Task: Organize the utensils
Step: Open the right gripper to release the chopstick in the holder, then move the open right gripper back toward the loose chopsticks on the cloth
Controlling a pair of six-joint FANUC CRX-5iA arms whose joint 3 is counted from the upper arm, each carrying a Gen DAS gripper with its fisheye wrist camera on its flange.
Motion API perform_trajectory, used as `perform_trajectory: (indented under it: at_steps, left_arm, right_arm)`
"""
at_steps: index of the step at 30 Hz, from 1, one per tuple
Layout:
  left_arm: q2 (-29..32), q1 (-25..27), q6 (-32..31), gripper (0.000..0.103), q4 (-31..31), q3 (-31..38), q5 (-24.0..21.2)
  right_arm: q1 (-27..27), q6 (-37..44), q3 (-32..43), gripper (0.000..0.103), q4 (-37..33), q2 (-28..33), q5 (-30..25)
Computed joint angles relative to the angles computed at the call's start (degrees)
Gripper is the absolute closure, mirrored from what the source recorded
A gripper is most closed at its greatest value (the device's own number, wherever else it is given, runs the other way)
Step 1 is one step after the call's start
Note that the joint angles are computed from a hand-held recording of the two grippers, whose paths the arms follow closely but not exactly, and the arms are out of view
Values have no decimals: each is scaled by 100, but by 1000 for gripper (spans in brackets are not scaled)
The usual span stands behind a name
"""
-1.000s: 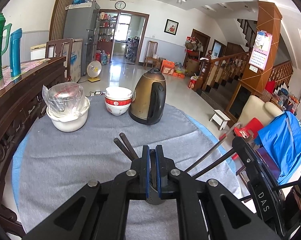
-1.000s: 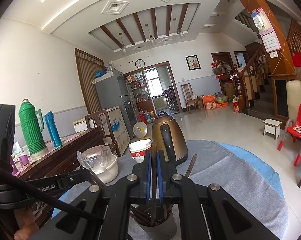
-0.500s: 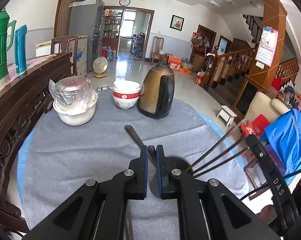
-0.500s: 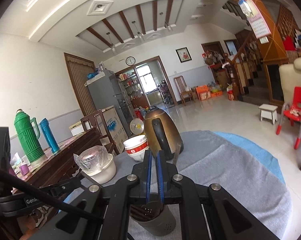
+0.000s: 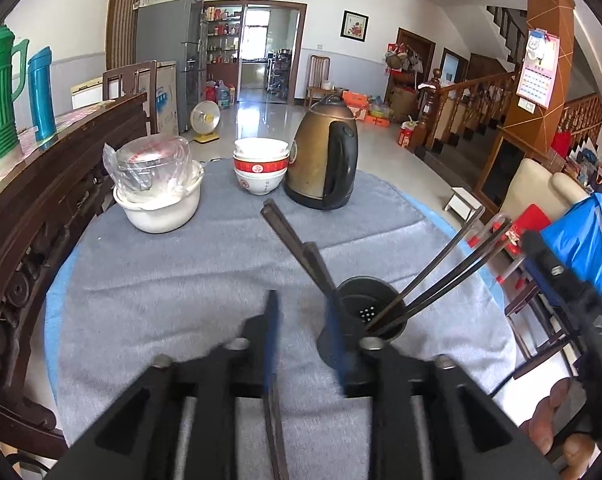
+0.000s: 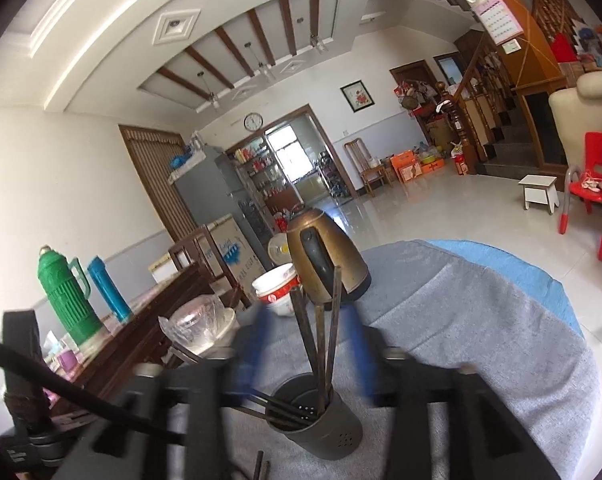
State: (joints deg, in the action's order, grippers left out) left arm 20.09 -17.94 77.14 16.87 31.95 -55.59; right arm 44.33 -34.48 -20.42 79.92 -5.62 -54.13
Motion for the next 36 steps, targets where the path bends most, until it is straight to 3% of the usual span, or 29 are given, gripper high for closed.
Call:
perform_trajectory:
  at_steps: [1,10,27,36]
  left_arm:
    - [-59,-10,16,62,-73,-72,79]
    - [-324,-85,46,51,-557,-367,310]
    - [-416,-33,230,48,-955,-559,126]
    - [-381,-12,256,48,-1134,-623,9]
  right_arm:
    - [22,-162,-72,35,143,-25,-117]
    - [147,-214,-282,35,188,-189,-256]
    - [532,145,-685,35,-620,-286,-226]
    - [567,392,-666,44,-891,-70,160]
